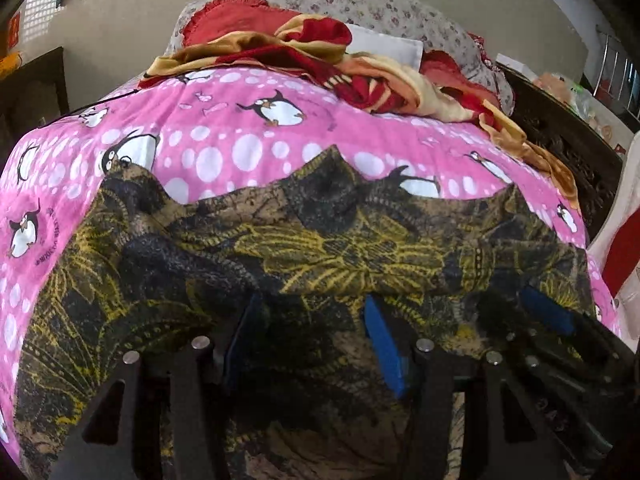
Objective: Fold small clothes
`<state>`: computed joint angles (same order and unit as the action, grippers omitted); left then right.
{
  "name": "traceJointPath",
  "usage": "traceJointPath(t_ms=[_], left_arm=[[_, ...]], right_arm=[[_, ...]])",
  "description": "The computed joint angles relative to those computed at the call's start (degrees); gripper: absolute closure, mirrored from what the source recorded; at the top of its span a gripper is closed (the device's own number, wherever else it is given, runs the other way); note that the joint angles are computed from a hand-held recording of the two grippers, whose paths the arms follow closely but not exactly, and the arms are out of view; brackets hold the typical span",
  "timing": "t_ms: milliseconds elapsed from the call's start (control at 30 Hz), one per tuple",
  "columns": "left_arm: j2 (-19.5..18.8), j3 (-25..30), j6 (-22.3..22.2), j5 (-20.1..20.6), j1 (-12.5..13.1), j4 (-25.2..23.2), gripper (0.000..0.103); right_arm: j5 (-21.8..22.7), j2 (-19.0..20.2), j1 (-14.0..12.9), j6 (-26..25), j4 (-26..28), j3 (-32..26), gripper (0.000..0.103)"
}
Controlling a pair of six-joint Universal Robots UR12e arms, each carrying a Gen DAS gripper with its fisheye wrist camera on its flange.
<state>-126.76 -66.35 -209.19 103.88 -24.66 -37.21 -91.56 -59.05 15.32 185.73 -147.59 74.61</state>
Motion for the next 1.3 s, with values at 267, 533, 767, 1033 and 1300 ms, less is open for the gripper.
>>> traceJointPath(t_ms=[267, 533, 767, 1033, 1300], left_arm=[[-0.6, 1.6, 2.7, -1.8, 0.0, -1.7, 0.028], [1.5, 2.0, 5.8, -1.0, -1.0, -7.0, 0.021], [8.9, -8.9, 3.8, -0.3, -2.3, -10.3, 0.016], [8.8, -12.5, 2.8, 9.1, -4.9, -1.8, 0.009], [8.6, -12.5, 2.9, 9.0, -4.8, -1.6, 0.007]], right_arm=[[-2.6, -1.2, 0.7, -0.4, 2.3, 0.1, 0.053], [-3.9, -10.5, 0.2, 1.8, 1.3, 10.6, 0.053], [-2.3, -14.7, -0.8, -0.7, -0.3, 18.4, 0.051], [-2.4, -14.1, -0.6, -2.3, -5.1, 20.1, 0.041], [-0.8, -14.3, -0.9, -1.5, -5.6, 20.6, 0.039]])
